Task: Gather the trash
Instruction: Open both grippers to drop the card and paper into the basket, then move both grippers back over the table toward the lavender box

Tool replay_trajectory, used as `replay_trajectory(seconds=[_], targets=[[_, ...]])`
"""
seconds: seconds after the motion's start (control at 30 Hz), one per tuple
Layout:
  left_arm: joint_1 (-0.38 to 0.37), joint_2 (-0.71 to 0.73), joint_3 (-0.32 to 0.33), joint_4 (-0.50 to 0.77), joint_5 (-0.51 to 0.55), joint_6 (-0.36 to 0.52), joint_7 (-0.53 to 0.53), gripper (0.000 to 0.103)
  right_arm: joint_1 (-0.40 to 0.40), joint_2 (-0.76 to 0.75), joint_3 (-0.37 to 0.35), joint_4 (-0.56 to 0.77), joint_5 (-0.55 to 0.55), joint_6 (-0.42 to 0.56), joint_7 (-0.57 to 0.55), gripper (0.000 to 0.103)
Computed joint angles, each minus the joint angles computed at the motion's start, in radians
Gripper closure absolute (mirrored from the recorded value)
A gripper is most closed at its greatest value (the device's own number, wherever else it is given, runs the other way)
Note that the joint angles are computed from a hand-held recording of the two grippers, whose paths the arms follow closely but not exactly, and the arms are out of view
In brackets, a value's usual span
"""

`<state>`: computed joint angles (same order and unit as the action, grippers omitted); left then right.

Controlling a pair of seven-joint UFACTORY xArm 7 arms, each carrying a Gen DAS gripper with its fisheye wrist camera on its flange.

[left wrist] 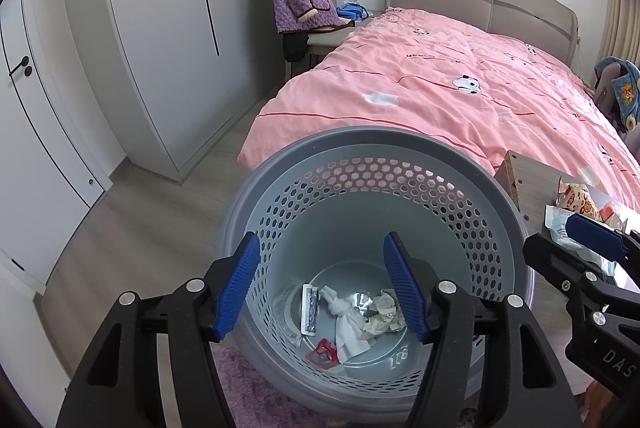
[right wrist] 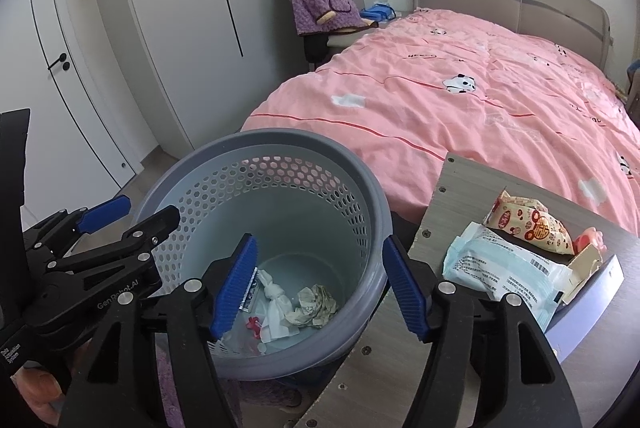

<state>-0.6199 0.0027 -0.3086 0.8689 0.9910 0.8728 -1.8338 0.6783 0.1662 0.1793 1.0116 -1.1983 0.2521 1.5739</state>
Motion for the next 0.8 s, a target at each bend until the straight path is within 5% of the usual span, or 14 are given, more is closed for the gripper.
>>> replay_trajectory(seconds=[0.57,0.8], targets=[[-0.044,0.007,-0.028,0.039,0.003,0.025,0.009,0.034,-0.068,-0.166,0.07,-0.156,-0.077,0.061,0.158,0.034],[-0.077,0.04,-0.028,0.078,0.022,0.011,0.009,0.033,-0.144,-0.298,0.121,-0.292,-0.017,0.09,0.175,0.032]])
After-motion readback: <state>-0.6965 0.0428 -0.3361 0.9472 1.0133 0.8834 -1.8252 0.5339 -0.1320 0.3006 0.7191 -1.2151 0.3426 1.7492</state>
